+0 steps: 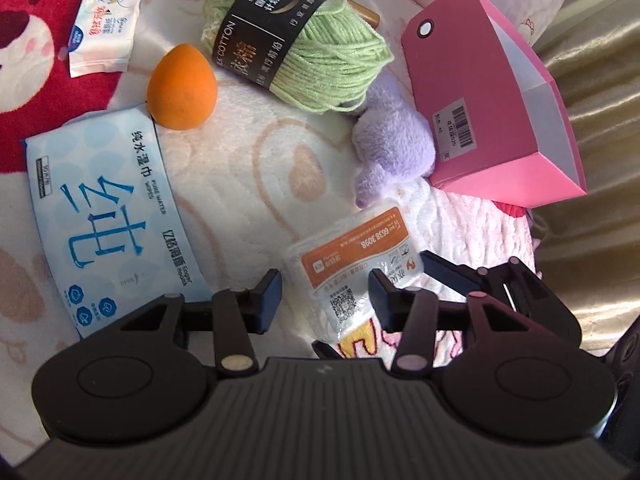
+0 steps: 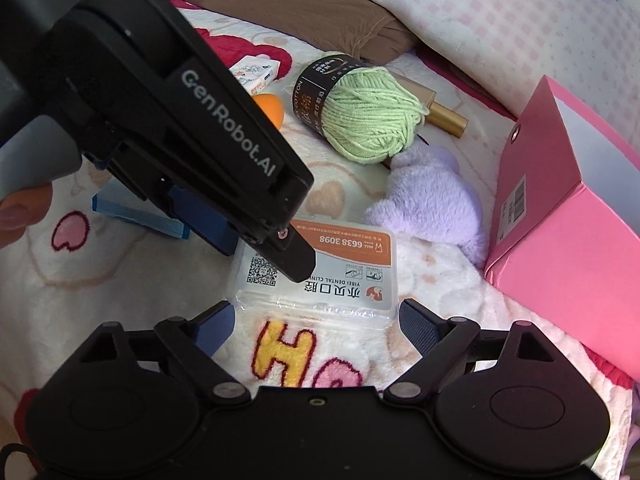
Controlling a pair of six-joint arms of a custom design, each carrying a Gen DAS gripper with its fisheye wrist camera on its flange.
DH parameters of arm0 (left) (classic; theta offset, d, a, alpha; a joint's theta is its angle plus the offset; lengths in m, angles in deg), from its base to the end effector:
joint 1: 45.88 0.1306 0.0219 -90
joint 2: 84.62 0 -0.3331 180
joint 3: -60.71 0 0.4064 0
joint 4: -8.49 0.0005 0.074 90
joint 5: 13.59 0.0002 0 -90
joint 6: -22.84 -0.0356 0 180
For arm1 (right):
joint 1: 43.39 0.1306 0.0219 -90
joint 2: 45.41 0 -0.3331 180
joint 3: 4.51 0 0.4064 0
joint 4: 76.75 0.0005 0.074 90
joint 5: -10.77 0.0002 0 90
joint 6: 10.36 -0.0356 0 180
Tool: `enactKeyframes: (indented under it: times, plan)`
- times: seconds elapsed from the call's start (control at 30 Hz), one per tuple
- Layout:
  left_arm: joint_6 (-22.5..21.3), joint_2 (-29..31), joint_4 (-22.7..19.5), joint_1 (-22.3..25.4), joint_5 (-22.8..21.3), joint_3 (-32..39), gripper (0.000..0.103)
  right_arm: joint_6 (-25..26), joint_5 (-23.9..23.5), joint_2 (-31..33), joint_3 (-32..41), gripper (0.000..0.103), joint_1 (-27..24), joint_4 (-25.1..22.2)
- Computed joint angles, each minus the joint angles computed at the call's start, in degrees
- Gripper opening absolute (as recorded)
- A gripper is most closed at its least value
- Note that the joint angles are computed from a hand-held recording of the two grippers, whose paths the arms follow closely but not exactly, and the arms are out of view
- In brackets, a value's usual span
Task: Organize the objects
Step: 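Lower the left gripper onto the clear orange-labelled case and close, then carry the case into the pink box and open the left gripper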
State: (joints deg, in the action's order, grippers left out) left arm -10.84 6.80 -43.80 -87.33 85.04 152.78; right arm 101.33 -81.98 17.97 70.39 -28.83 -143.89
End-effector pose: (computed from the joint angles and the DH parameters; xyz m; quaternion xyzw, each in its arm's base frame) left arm 0.3740 -0.3381 0.3825 -0.0974 0.9371 -0.2935 0.1619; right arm 0.3216 0.0848 0.4190 -0.3038 0.9055 0.0045 0.2963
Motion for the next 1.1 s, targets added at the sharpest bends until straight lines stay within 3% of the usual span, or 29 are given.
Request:
enactKeyframes:
  times: [0.17, 0.33, 0.43, 0.77, 0.97, 1.1]
  plan:
    - [0.29, 0.04, -0.48, -0.02, -0.15, 0.1, 0.038, -2.92, -2.22, 0.69, -0.53, 0.095, -1.1, 0.7]
    - [1.03, 0.13, 0.34, -0.31, -0.61, -0.26, 0.043, -7.69, -7.58, 1.41, -0.71, 0.093, -3.72, 1.49]
    - [0.56, -0.17, 1.68, -0.81, -1.36, -0.66, 0.046, -8.43, -8.45, 0.37, -1.51, 0.094, -3.98, 2.99]
    - [-1.65, -0.5, -3.26, -4.33, -5.83, 4.21, 0.047, -8.96, -10.74, 0.63, 3.43, 0.093, -5.96, -2.79]
    - [-4.22, 0.71, -8.03, -5.64, -6.79, 10.52, 0.047, -7.92, -10.59, -0.98, 6.4, 0.094, -6.54, -4.96]
    - [-6.92, 4.35, -12.06, -6.25, -7.85, 18.75, 0.047, -6.53, -10.8, -0.97, 9.94, 0.094, -8.46, -5.76]
